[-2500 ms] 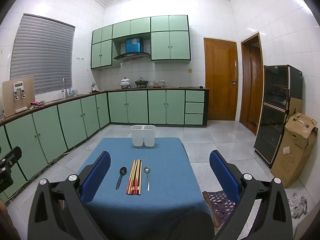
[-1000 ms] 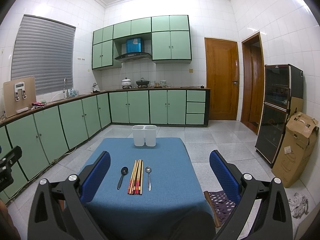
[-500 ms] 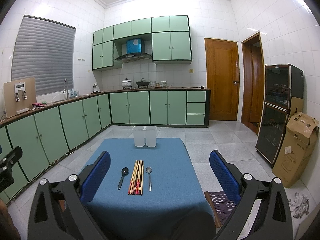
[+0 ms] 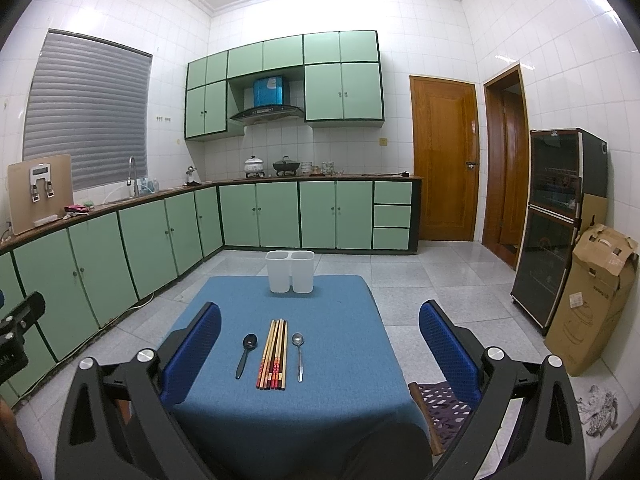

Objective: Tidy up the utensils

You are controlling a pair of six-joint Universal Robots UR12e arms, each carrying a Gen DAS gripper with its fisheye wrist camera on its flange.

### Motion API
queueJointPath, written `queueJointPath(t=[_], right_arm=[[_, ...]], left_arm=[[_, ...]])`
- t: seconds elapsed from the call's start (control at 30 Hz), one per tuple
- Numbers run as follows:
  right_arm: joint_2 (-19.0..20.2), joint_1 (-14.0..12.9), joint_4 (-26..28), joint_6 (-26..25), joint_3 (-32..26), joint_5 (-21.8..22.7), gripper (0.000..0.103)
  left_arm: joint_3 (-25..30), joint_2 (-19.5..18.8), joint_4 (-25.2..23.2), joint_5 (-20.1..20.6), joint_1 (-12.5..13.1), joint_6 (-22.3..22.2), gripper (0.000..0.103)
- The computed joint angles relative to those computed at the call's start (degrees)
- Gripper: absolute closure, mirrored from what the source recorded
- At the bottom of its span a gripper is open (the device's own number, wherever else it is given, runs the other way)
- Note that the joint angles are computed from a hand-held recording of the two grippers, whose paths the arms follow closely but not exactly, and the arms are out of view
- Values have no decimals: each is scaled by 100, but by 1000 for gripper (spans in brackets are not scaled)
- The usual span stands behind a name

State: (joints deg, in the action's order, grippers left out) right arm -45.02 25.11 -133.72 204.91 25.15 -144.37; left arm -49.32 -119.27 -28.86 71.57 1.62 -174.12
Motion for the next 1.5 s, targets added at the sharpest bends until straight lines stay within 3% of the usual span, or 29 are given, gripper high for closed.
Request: queueJointPath(t=[0.67,0.8,1.07,1.2,1.33,1.5], right_arm=[[-125,-69,112,256,284,134,6],[-158,-134,131,300,378,277,6],[-144,-402,665,558,568,994,6],[5,-563,960,592,487,1498,7],[145,-740,1222,686,431,2096,23],[414,-948,1395,721,199,2679,36]], left_arm=[[178,-157,-237,-42,-32,139,5],[327,-308,-373,-224,-47,195,5],[972,-910,-1115,-324,-214,633,5],[1606,-1360,-1817,-493,-272,775,5],[2362,-1901,-2311,-474,-368,964,5],[3088,-2433,-2720,-424,-469,1183,5]])
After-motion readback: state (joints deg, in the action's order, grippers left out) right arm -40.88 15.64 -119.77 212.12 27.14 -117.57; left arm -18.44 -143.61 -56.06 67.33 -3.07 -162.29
